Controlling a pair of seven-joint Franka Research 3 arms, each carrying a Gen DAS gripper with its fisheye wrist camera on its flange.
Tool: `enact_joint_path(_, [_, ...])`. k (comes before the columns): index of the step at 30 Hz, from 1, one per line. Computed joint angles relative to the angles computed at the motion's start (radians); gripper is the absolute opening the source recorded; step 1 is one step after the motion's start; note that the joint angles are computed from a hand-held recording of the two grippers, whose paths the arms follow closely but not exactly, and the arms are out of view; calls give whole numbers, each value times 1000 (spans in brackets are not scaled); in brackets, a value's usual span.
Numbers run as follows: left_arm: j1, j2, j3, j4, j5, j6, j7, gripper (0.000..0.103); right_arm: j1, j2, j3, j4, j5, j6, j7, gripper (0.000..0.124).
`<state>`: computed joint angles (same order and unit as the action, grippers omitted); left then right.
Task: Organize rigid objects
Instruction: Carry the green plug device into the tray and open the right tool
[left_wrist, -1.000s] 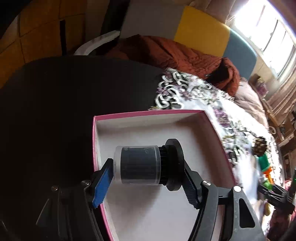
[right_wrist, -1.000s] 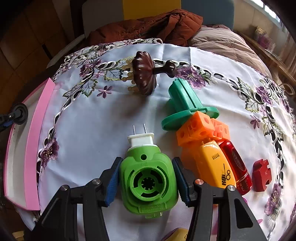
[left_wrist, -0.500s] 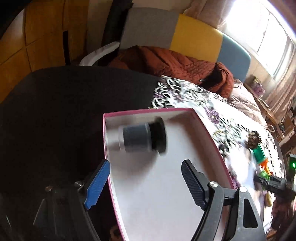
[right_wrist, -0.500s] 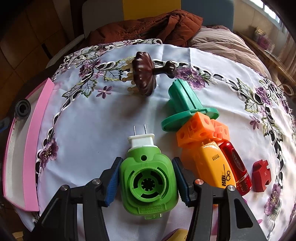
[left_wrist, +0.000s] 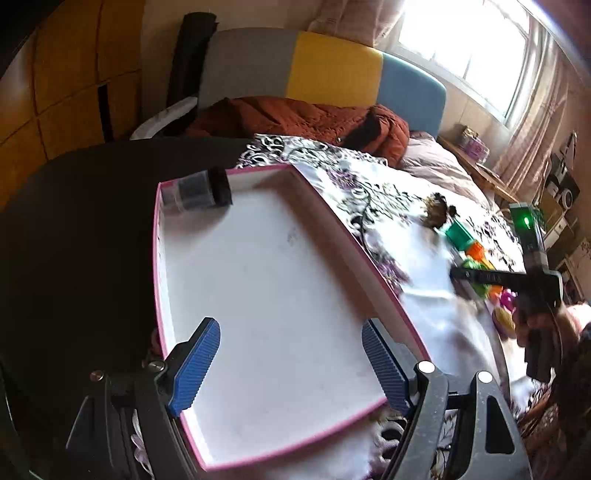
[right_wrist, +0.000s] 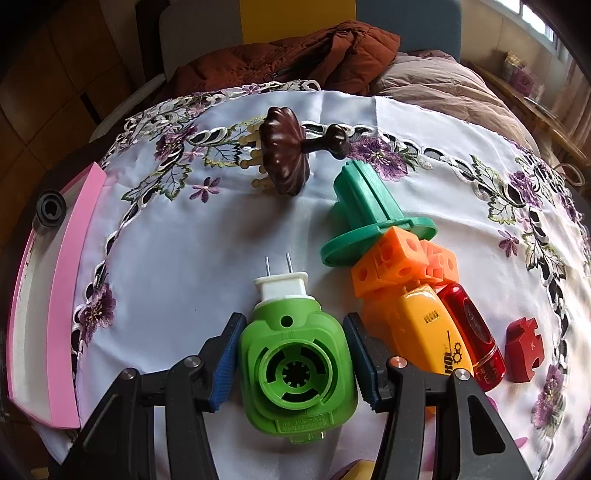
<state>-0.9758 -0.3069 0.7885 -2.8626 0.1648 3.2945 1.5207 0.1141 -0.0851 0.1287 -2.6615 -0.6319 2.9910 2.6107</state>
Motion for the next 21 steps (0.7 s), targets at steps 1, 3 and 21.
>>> enact_joint_path(1, [17, -3, -23, -9, 0, -2, -4, 81, 0, -1, 2, 1, -6, -5, 3, 55])
enact_joint_path(3, [51, -6, -62, -22, 1, 3, -15, 81, 1, -1, 6, 5, -21, -17, 14, 54])
enact_joint_path(21, [386, 5, -339, -69, 139, 16, -202, 81, -10, -10, 36, 15, -169, -60, 137, 53])
